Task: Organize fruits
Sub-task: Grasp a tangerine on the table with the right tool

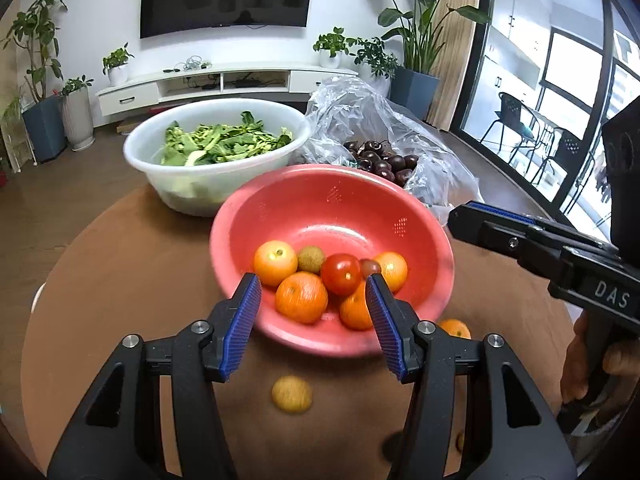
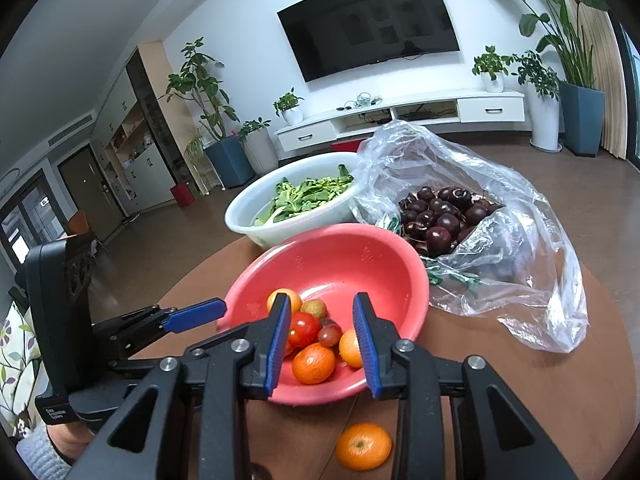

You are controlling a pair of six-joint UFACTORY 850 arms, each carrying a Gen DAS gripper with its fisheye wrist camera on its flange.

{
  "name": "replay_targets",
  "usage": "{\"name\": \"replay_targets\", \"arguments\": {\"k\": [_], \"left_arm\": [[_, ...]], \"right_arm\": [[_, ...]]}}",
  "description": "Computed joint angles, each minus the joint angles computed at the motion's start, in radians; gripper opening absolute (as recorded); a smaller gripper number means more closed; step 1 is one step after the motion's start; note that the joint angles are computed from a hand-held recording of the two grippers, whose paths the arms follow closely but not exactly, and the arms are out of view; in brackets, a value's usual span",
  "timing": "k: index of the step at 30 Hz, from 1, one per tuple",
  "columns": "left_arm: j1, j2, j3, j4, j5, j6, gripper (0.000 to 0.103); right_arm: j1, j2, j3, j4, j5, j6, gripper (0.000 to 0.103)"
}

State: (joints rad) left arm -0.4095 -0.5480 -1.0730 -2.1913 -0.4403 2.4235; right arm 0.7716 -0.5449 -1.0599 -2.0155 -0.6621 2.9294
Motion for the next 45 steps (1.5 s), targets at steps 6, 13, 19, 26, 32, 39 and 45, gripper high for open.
{"name": "replay_targets", "arguments": {"k": [6, 13, 19, 26, 32, 39, 45], "left_arm": [[0.025, 0.074, 0.111, -0.09, -0.024, 0.116, 0.054], [0.059, 0.131, 0.212, -0.124, -0.037, 0.169, 0.055], [0.082, 0.15, 0.257, -0.123, -0.042, 0.178, 0.055], [0.082, 0.142, 0.276, -0.137, -0.037, 0.202, 0.055], [0.079, 0.124, 0.267, -0.141, -0.027, 0.205, 0.057], [0.08, 0.106, 0.252, -0.122, -0.015, 0.182, 0.057], [0.08, 0.097, 0.244, -0.108, -0.007, 0.168, 0.057]], "right_arm": [[0.058, 0.009, 0.016, 0.099, -0.049, -0.079, 0.042], [0.108, -0.005, 0.008, 0.213, -0.071, -0.18, 0.042], [0.137, -0.027, -0.003, 0.281, -0.069, -0.234, 0.043], [0.14, -0.041, -0.006, 0.345, -0.057, -0.271, 0.045], [0.128, -0.053, -0.004, 0.368, -0.04, -0.28, 0.045], [0.108, -0.075, -0.015, 0.386, 0.004, -0.299, 0.045], [0.096, -0.089, -0.025, 0.4, 0.032, -0.315, 0.045]]}}
